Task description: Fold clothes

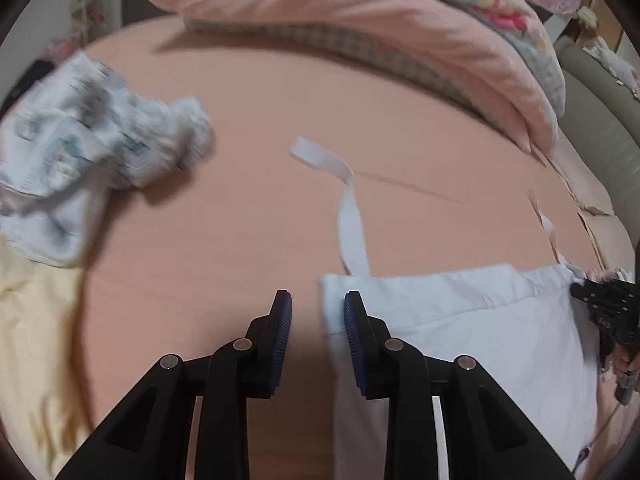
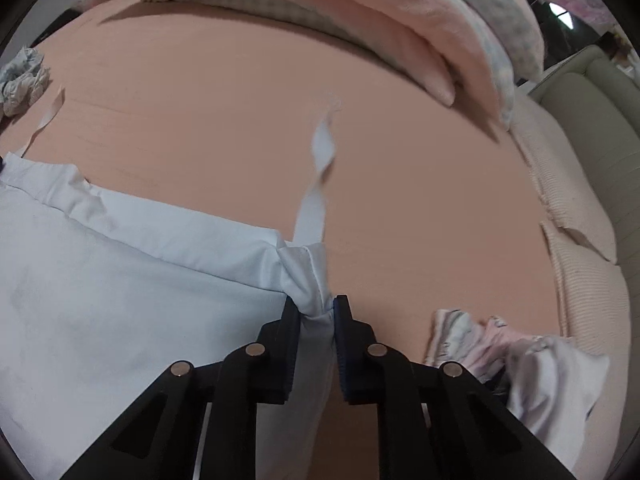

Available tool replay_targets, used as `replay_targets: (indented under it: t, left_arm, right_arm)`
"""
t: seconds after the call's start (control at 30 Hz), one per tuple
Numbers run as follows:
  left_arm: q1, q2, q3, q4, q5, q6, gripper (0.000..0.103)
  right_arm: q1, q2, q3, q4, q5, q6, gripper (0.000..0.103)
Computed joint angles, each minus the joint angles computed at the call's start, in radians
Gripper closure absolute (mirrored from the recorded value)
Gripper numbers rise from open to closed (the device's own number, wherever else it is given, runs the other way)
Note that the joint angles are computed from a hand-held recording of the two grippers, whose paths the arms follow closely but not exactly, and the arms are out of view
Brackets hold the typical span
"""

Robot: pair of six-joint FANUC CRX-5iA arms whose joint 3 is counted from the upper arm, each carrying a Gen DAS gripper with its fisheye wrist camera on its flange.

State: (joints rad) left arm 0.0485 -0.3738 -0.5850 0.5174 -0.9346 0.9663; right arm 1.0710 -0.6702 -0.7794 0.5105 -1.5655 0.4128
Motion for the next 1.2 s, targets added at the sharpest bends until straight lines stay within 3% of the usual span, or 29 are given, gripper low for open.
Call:
replay_targets:
  t: [0.07, 0.13, 0.23, 0.3, 0.37, 0.4, 0.43, 0.47, 0.5, 0.6, 0.73, 0.83, 0.9, 0.93, 1.0, 1.03, 1.13, 1.2]
  left_arm:
    - [0.038, -0.011, -0.02, 0.056, -0.028, -0.055, 0.077]
    - [0.056, 0.008, -0.015, 0.066, -0.078, -0.091, 0.072]
    - [0.05, 0.056, 0.003, 0.066, -0.12, -0.117, 0.07]
    - [0.027, 0.087, 0.012, 0.07, -0.111, -0.117, 0.068]
    - [0.013, 0.105, 0.021, 0.083, -0.106, -0.109, 0.066]
    - [-0.001, 0.114, 0.033, 0.077, -0.107, -0.101, 0.066]
    - [-0.018, 0.121, 0.047, 0.064, -0.116, -0.104, 0.076]
    - [-0.035, 0.128, 0.061, 0.049, -0.128, -0.11, 0.097]
    - [-0.053, 0.136, 0.077, 0.034, -0.14, -0.117, 0.097]
    - [-0.1, 0.131, 0.111, -0.019, -0.144, -0.133, 0.097]
    - [-0.102, 0.087, 0.138, -0.105, -0.082, -0.079, 0.098]
    - [-0.093, 0.103, 0.171, -0.163, -0.103, -0.051, 0.096]
    - [-0.073, 0.122, 0.183, -0.161, -0.121, -0.007, 0.096]
    - [-0.05, 0.134, 0.184, -0.131, -0.143, 0.009, 0.092]
    - [0.002, 0.151, 0.158, -0.032, -0.176, -0.007, 0.073]
    - [0.026, 0.155, 0.137, 0.026, -0.185, -0.033, 0.053]
    - [0.054, 0.176, 0.075, 0.166, -0.223, -0.119, 0.049]
    - [0.024, 0.162, 0.057, 0.131, -0.18, -0.109, 0.05]
  right_arm:
    - [-0.008, -0.015, -0.008, 0.024, -0.028, -0.037, 0.091]
    - [-0.096, -0.043, 0.011, -0.03, 0.017, -0.023, 0.091]
    - [-0.143, -0.104, 0.017, -0.05, 0.057, -0.066, 0.082]
    - [-0.14, -0.11, 0.015, -0.029, 0.04, -0.101, 0.063]
    - [-0.179, -0.083, 0.021, -0.05, 0.043, -0.087, 0.053]
    - [-0.248, -0.058, 0.038, -0.104, 0.082, -0.025, 0.053]
    - [-0.282, -0.056, 0.043, -0.129, 0.114, 0.002, 0.054]
    - [-0.313, -0.055, 0.046, -0.152, 0.145, 0.026, 0.057]
    - [-0.345, -0.053, 0.05, -0.178, 0.175, 0.052, 0.076]
    - [-0.327, -0.051, 0.071, -0.193, 0.192, 0.125, 0.094]
    - [-0.226, -0.074, 0.043, -0.077, 0.132, 0.061, 0.096]
    - [-0.236, -0.057, 0.025, -0.012, 0.091, 0.023, 0.096]
    - [-0.312, -0.059, 0.051, -0.13, 0.131, 0.083, 0.093]
    - [-0.358, -0.046, 0.067, -0.175, 0.147, 0.108, 0.091]
    - [-0.345, -0.059, 0.066, -0.156, 0.138, 0.097, 0.078]
    - [-0.317, -0.086, 0.056, -0.138, 0.142, 0.071, 0.073]
    - [-0.315, -0.132, 0.055, -0.165, 0.19, 0.047, 0.058]
    - [-0.375, -0.121, 0.063, -0.235, 0.239, 0.074, 0.048]
